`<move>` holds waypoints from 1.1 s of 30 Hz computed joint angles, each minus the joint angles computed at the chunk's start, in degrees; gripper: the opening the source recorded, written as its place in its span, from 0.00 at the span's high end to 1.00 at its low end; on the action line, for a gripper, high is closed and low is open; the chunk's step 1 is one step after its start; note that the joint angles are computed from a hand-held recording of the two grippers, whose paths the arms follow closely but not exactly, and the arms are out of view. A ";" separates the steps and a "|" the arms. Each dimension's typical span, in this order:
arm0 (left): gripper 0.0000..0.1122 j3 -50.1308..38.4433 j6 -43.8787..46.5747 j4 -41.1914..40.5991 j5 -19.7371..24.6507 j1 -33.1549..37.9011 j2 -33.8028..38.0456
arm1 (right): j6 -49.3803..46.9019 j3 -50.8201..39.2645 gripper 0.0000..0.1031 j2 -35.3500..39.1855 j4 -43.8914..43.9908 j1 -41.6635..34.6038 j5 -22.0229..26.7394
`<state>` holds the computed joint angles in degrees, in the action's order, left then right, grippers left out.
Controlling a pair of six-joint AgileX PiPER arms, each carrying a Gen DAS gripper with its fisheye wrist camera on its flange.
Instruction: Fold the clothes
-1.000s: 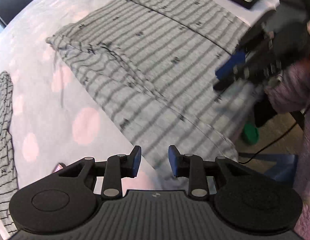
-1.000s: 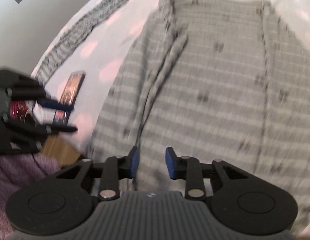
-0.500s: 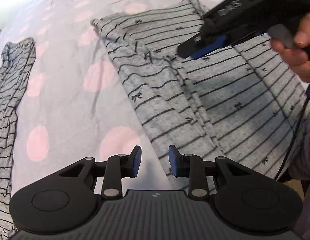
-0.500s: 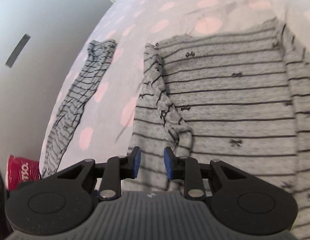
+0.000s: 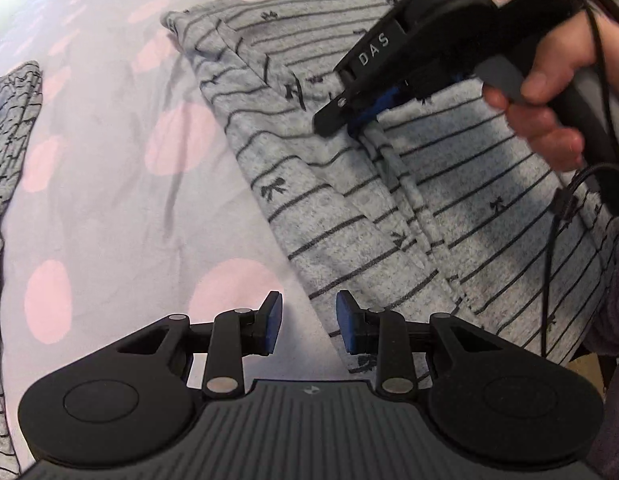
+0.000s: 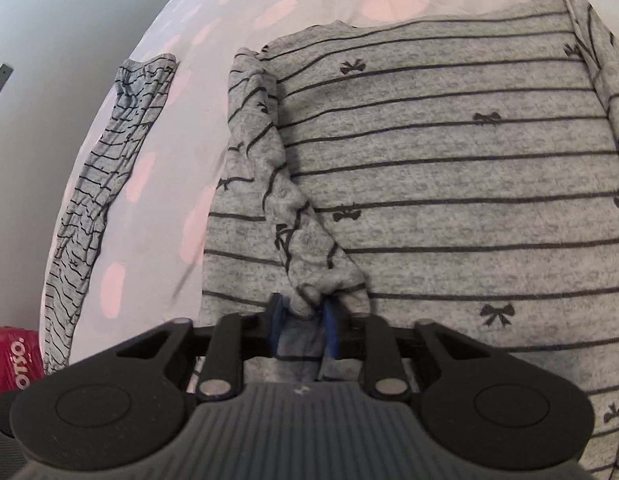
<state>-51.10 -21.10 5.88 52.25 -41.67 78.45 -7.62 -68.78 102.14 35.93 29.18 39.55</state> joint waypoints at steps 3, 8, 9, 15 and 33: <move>0.75 0.75 -0.84 0.10 -1.20 -0.04 1.41 | 3.13 -0.04 0.92 -1.55 -4.85 1.60 -0.59; 0.75 -0.20 -1.96 0.60 -0.26 -0.72 2.80 | 8.89 -0.55 0.92 -4.92 -12.65 2.24 -0.08; 0.75 -0.40 -2.22 0.89 -0.05 -1.04 3.04 | 10.87 -0.66 0.93 -5.63 -15.21 2.40 -0.08; 0.76 -1.23 -3.06 2.16 0.75 -2.44 4.21 | 16.54 -1.33 0.93 -3.82 -26.47 3.81 0.83; 0.76 -0.73 -13.27 5.40 5.94 -12.15 -2.26 | -6.23 15.37 0.71 -21.86 -6.41 -2.18 7.38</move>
